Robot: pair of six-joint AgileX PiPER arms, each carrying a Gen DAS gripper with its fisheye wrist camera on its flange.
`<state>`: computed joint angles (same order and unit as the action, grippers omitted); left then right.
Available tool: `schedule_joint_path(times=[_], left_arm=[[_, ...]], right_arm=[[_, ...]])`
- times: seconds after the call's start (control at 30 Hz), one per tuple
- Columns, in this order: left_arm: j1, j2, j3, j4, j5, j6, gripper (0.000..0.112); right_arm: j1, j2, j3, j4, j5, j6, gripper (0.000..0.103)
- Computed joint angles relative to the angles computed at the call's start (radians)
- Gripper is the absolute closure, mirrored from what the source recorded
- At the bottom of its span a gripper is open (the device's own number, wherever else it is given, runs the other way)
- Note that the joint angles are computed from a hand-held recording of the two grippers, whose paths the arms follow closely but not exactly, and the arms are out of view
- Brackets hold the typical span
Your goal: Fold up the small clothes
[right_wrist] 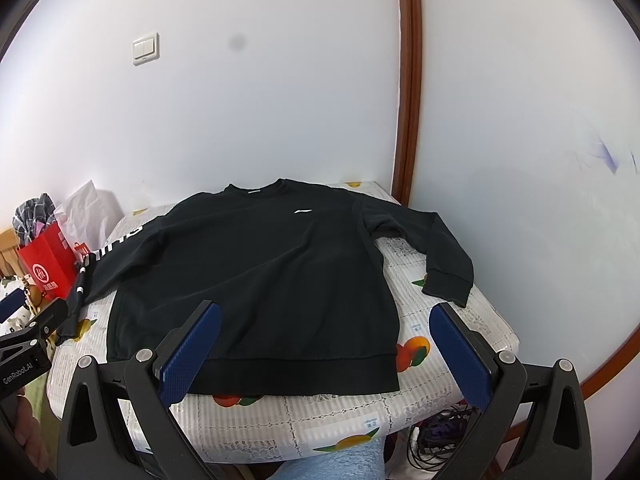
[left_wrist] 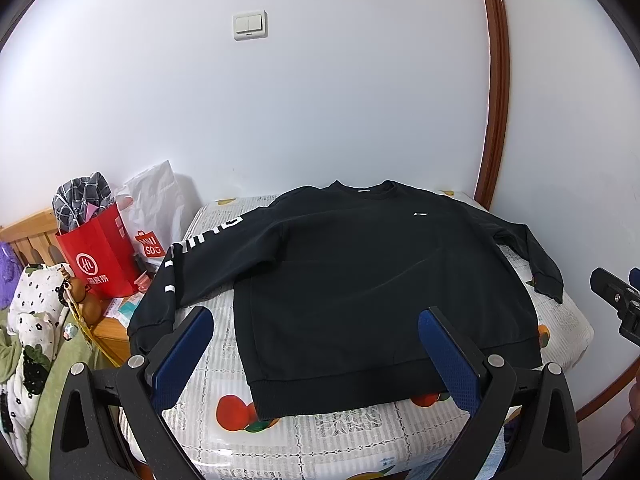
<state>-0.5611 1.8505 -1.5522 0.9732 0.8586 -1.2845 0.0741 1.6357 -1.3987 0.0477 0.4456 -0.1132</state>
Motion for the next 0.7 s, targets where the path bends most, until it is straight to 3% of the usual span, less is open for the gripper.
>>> schedule_joint_path(times=[0.7], left_arm=[[0.01,-0.002,0.005,-0.001,-0.01,0.001,0.009]], right_arm=[[0.007,0.006,-0.014,-0.019,0.007,0.011,0.001]])
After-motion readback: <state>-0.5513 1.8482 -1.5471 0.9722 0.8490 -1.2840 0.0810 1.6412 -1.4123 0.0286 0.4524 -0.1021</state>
